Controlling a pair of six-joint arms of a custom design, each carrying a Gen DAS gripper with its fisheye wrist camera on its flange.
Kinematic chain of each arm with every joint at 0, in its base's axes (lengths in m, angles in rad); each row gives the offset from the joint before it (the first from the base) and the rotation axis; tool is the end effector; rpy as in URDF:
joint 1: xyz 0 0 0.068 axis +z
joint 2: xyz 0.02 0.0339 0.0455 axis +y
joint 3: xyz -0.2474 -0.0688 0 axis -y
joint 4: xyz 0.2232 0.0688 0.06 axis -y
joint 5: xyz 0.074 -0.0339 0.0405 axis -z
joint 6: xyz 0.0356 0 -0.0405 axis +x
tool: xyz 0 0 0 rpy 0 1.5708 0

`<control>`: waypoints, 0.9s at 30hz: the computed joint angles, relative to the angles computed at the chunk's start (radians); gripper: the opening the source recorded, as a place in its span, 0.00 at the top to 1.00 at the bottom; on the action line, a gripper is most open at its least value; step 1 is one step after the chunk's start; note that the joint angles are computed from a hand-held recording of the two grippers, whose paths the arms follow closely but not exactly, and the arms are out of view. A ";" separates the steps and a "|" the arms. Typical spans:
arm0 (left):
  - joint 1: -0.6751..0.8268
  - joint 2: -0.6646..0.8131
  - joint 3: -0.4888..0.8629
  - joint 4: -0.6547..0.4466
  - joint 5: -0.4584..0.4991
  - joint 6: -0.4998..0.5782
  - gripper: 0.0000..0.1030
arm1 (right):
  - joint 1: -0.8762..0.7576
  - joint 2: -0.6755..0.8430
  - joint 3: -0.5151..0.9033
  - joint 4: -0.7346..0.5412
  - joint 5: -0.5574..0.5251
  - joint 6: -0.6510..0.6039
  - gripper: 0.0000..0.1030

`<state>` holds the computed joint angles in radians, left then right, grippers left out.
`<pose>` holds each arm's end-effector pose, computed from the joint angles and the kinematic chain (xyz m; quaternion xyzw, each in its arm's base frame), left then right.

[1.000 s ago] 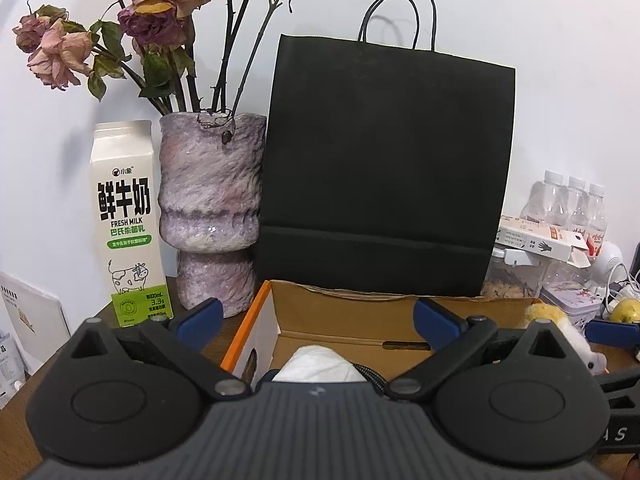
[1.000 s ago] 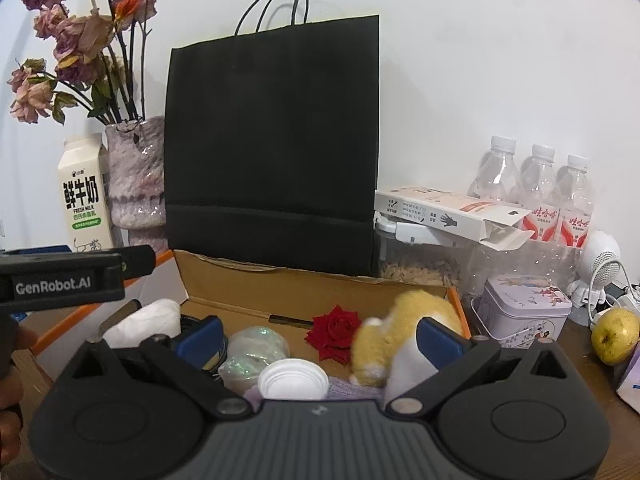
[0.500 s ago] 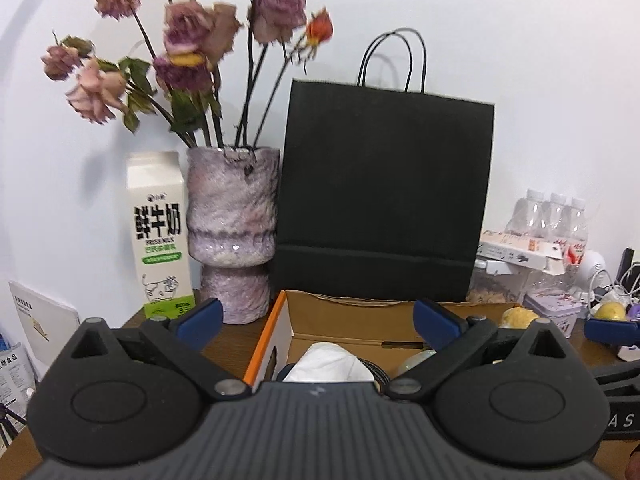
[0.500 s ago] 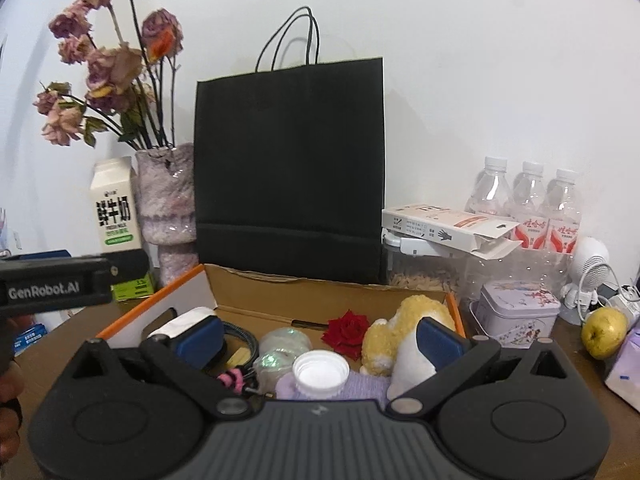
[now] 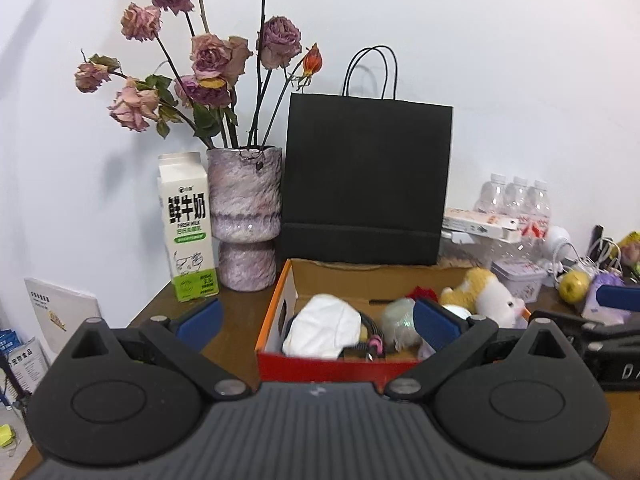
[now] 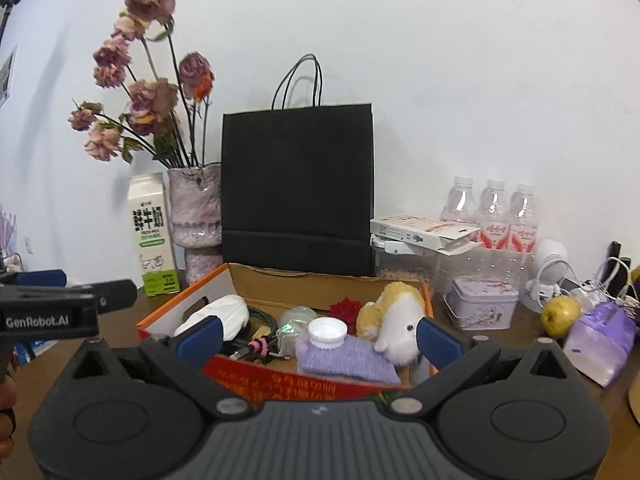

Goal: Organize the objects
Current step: 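Lift both tools up and back from the red box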

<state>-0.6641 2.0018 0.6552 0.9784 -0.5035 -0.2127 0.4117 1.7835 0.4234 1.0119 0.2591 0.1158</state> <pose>0.2701 -0.1896 0.0961 0.0414 0.8099 -0.0466 0.5833 0.2598 0.1035 0.1126 -0.0464 0.8141 0.0462 0.5770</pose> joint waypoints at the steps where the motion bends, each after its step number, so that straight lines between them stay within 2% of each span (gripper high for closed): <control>1: -0.012 -0.027 -0.030 -0.006 -0.012 -0.006 0.00 | 0.015 -0.040 -0.036 -0.006 0.015 0.008 0.00; 7: -0.101 -0.206 -0.246 -0.009 -0.059 -0.060 0.00 | 0.156 -0.290 -0.222 -0.097 0.149 0.050 0.00; 12: -0.228 -0.355 -0.400 -0.082 -0.159 -0.149 0.00 | 0.349 -0.531 -0.347 -0.282 0.315 0.154 0.00; 15: -0.331 -0.442 -0.466 -0.162 -0.247 -0.214 0.00 | 0.518 -0.685 -0.392 -0.470 0.459 0.264 0.00; 19: -0.473 -0.529 -0.515 -0.307 -0.360 -0.333 0.00 | 0.760 -0.843 -0.394 -0.777 0.648 0.473 0.00; 22: -0.573 -0.575 -0.529 -0.430 -0.432 -0.440 0.00 | 0.911 -0.854 -0.355 -0.973 0.754 0.645 0.00; 27: -0.688 -0.622 -0.521 -0.608 -0.508 -0.592 0.00 | 1.073 -0.814 -0.290 -1.217 0.855 0.896 0.00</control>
